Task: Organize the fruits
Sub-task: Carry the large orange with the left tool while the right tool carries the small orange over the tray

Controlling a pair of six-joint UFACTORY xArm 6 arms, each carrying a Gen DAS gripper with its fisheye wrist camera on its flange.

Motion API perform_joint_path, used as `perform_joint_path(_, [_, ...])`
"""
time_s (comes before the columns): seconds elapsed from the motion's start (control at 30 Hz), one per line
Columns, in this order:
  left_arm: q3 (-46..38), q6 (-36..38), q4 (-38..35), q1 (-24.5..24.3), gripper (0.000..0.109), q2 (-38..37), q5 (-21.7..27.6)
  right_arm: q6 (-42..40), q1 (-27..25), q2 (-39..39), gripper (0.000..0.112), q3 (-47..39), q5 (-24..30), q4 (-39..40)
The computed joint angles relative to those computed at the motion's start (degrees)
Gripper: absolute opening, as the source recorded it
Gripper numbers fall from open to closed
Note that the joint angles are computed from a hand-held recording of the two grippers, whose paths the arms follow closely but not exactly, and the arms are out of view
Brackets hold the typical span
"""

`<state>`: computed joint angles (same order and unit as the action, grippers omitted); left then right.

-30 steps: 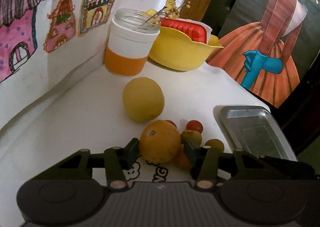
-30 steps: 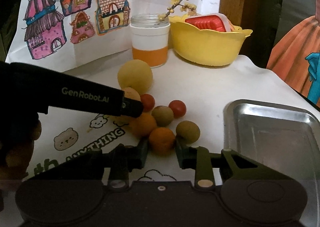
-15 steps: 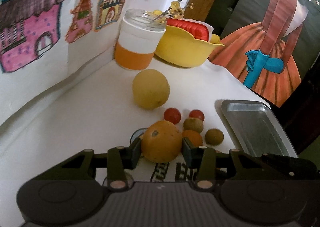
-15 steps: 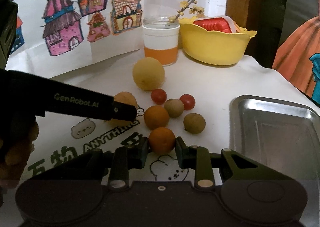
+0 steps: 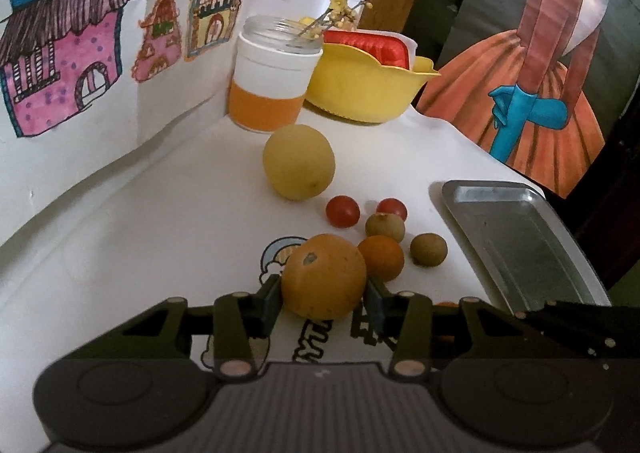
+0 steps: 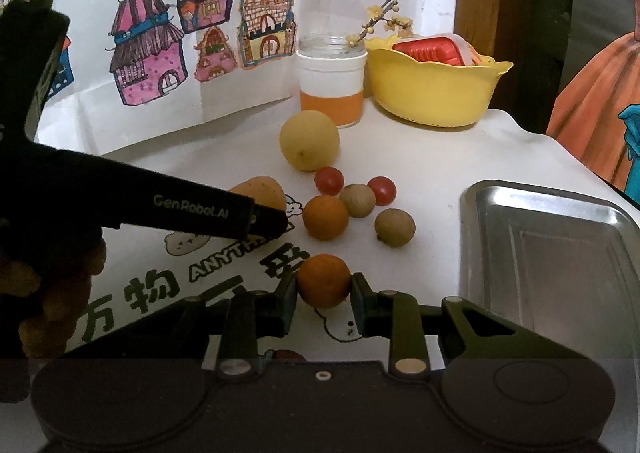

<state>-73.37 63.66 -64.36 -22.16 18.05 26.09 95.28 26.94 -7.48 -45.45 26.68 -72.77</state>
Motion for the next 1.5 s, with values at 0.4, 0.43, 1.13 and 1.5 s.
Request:
perform_joint_path(0.4, [3.93, 1.47, -2.24, 0.04, 0.046, -3.52, 1.61, 7.27, 2.69, -6.70, 0.031, 4.87, 3.87, -6.50])
perform_joint_path(0.43, [4.13, 1.26, -2.37, -0.07, 0.046, -3.78, 1.65, 7.81, 2.74, -7.57, 0.031, 5.58, 4.20, -6.81])
perform_joint_path(1.13, [9.15, 3.58, -9.20, -9.25, 0.046, -10.05, -1.37, 7.43, 1.41, -31.01, 0.031, 23.53, 12.67, -4.57])
perform_joint_path(1.5, [10.48, 3.42, -9.34, -14.54, 0.046, -10.84, -1.82, 4.63, -1.13, -38.27, 0.031, 30.01, 12.69, -0.79])
